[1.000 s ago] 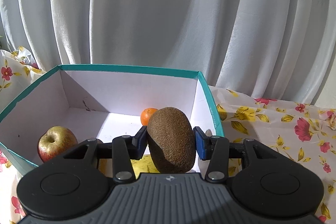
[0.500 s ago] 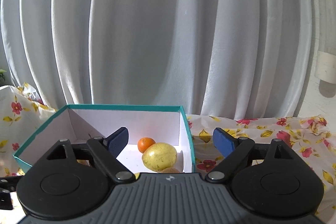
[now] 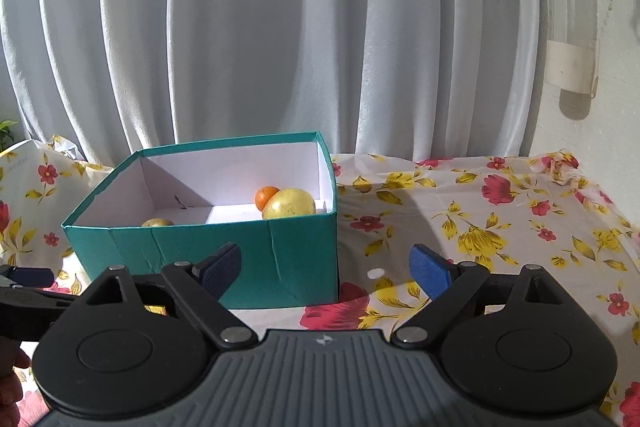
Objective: Organize fruits
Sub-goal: 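Move the left gripper to the red cherry tomato beside the box and close it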
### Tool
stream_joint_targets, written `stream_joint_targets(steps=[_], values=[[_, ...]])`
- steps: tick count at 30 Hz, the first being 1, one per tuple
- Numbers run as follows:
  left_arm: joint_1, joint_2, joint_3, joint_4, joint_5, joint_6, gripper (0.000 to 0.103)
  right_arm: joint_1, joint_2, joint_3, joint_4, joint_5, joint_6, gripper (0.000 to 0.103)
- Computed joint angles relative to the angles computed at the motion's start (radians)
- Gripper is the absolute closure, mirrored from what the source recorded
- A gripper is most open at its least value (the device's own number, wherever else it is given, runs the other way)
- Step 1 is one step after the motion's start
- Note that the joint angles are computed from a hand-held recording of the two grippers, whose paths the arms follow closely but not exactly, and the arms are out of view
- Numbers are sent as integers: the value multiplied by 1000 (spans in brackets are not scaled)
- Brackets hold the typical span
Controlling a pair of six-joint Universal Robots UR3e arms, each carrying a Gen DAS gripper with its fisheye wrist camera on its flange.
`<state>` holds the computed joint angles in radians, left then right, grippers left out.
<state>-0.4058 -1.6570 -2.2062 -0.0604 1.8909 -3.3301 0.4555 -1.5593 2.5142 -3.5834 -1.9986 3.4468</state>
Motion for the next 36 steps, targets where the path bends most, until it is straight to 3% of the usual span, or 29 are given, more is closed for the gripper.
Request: stream_joint_targets(steps=[5, 9, 19, 24, 36], values=[[-34, -56, 33, 19, 9, -7, 4, 39, -2, 5, -8, -47, 4, 11], [-40, -112, 84, -18, -5, -30, 18, 46, -26, 26, -20, -64, 21, 11], [-66, -269, 195, -10, -13, -87, 26, 87, 1, 38, -115, -101, -17, 9], [-63, -327, 268, -58, -31, -99, 38, 60, 12, 51, -149, -63, -43, 8], [-20, -350, 335, -159, -98, -54, 45, -21, -8, 58, -104, 23, -32, 8]])
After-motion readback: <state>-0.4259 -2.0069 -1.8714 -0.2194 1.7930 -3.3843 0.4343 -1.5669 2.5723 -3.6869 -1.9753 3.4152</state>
